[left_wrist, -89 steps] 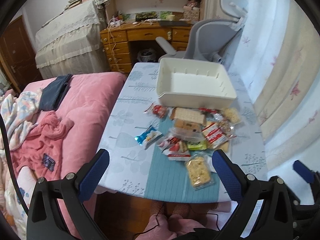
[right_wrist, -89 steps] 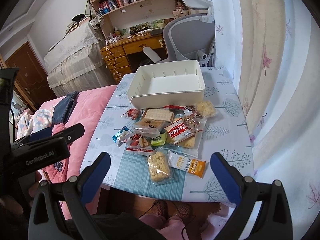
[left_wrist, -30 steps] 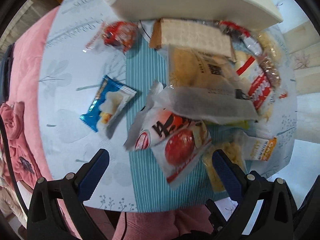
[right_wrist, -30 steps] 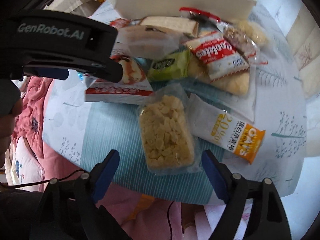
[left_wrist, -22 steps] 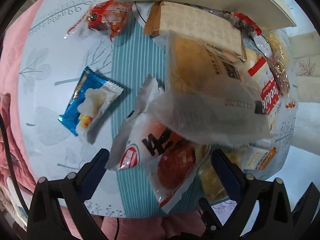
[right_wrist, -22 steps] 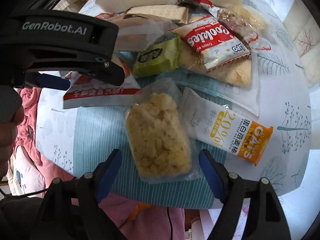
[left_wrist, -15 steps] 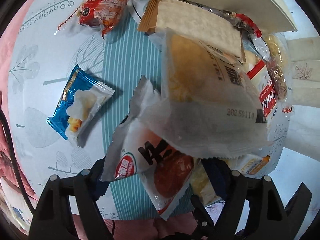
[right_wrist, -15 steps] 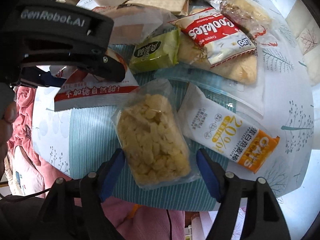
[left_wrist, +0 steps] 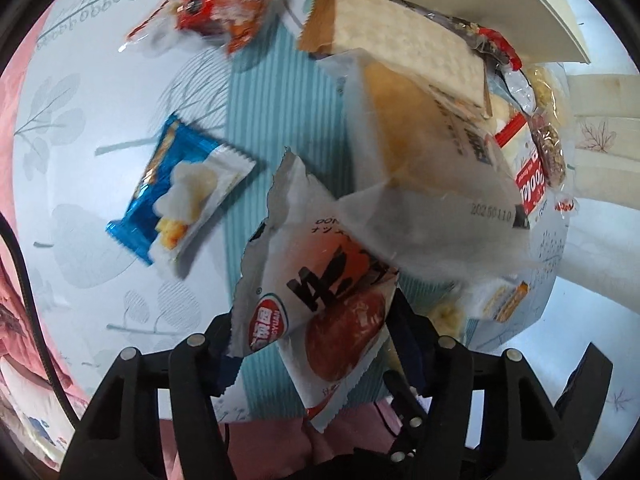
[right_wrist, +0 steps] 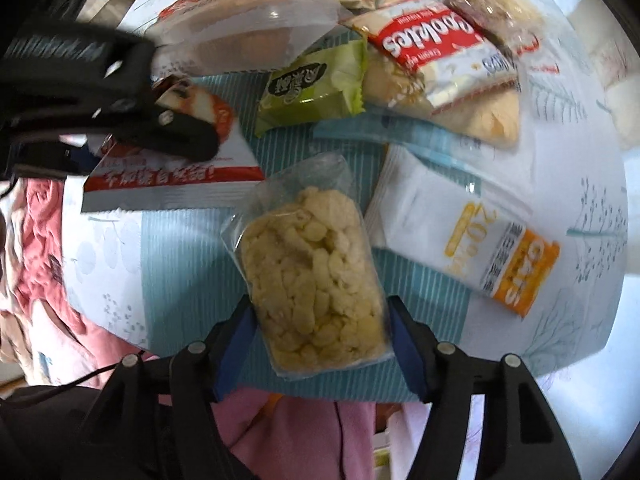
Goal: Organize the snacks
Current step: 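Grasp the red-white bread bag with left tool while right grasps the crisp bag, then carry both bags into the white tray and open both tools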
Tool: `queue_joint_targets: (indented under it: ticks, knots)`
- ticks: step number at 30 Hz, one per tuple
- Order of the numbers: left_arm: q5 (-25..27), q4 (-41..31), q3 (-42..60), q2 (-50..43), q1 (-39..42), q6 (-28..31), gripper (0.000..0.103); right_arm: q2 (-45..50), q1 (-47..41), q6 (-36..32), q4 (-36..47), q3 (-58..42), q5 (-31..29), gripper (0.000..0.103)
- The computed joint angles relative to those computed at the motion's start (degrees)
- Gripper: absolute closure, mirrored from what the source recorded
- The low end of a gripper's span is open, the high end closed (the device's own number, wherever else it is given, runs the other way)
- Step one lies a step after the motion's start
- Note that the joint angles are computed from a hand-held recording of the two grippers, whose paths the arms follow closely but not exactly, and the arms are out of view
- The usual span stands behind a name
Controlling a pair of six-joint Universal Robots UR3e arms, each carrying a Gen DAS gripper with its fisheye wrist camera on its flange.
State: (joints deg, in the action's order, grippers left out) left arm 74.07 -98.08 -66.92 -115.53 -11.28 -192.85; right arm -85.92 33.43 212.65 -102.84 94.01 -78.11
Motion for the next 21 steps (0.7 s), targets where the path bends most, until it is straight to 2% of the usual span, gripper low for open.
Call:
queue_joint_targets:
  ticks: [3, 7, 12, 15, 21]
  knots:
    - [1.43, -5.91, 1.99, 0.84, 0.91, 2.47, 0.04, -2.58, -1.76, 1.95, 1.16, 0.58, 2.46, 0.039]
    - [0.73, -14.28, 4.89, 3.95, 2.88, 6.43, 0.04, -5.78, -4.68, 4.45, 4.04, -0.39, 5.11, 0.039]
    - [0.17, -23.35, 11.07, 7.31, 4.76, 9.68, 0.04, -7.18, -6.64, 6.19, 7.05, -5.9, 4.59, 0.039]
    - [0.49, -26.88, 18.3, 6.68, 4.91, 10.3, 0.04, -6.42, -8.07, 5.16, 8.85, -10.35, 3.72, 0.039]
    - [1.08, -41.37, 52.32, -4.67, 4.5, 10.15, 0.039, -2.6, -8.9, 4.64, 11.01, -20.1, 2.03, 0.039]
